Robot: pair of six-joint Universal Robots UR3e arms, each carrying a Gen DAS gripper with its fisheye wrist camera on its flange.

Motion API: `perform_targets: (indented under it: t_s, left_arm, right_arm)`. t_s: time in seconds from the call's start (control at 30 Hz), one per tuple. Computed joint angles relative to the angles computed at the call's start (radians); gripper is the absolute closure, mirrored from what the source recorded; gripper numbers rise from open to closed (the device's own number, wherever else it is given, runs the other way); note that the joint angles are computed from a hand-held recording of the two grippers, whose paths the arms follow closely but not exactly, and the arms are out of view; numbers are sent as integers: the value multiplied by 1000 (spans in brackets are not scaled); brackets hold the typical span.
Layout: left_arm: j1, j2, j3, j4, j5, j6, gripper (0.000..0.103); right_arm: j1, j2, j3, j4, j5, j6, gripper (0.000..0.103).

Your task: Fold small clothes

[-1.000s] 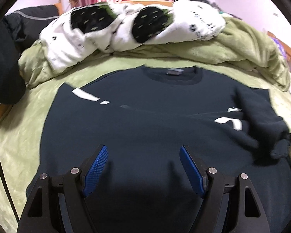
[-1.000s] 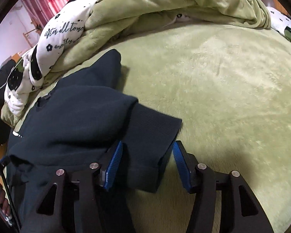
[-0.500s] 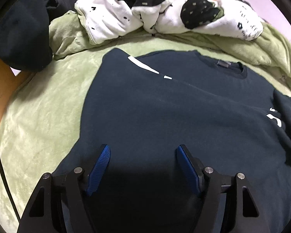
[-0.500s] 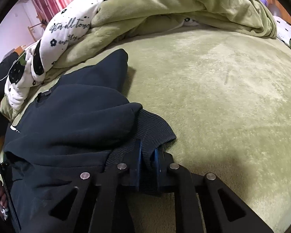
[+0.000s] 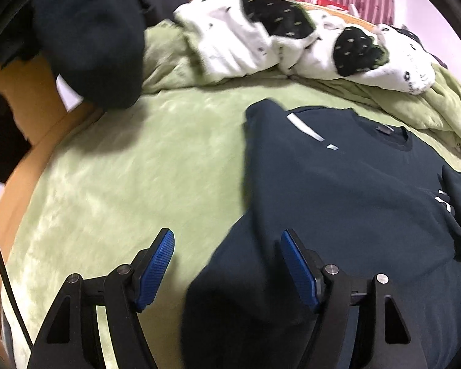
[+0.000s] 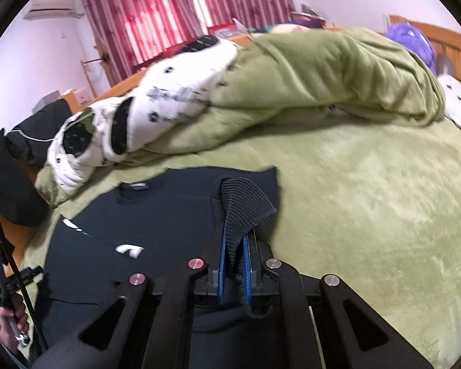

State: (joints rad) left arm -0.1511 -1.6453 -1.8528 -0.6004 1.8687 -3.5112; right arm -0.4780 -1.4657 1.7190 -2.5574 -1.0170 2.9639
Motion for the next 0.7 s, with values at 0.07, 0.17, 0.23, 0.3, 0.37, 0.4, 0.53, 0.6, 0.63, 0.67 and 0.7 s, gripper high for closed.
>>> perform_targets:
  t_s: [0.07, 0.17, 0.23, 0.3, 0.37, 0.4, 0.53, 0.6, 0.63, 0.67, 0.7]
  left_arm:
    - [53, 54, -74, 20, -81, 17, 39]
    - [89, 83, -133, 40, -144, 26, 49]
    - [115, 101, -169, 55, -199, 41, 56]
    - [129, 120, -191, 61, -219, 52, 56]
    - [149, 143, -207, 61, -243, 60, 56]
    - [164, 159, -214, 57, -260, 64, 56]
    - [202, 205, -238, 58, -293, 75, 56]
    - [218, 225, -246, 56, -309, 81, 56]
    - [226, 240, -255, 57, -315, 88, 56]
    - [228, 246, -257, 54, -314, 89, 56]
    - [232, 254, -261, 52, -315, 92, 56]
  right_arm:
    - [58, -10, -35, 13, -29, 33, 93]
    - [138, -6, -82, 26, -63, 77, 94]
    - [203, 13, -127, 32, -96, 114, 94]
    - [260, 33, -173, 42, -122, 146, 94]
    - [332, 64, -235, 58, -151, 185, 94]
    - [354, 73, -252, 61, -159, 194, 94]
    - [494, 158, -384, 87, -215, 258, 94]
    - [567, 211, -450, 97, -242, 281, 94]
    - [613, 250, -493, 107, -259, 291, 94]
    - [647, 280, -522, 114, -273, 301, 94]
    - [670, 300, -542, 120, -282, 307, 93]
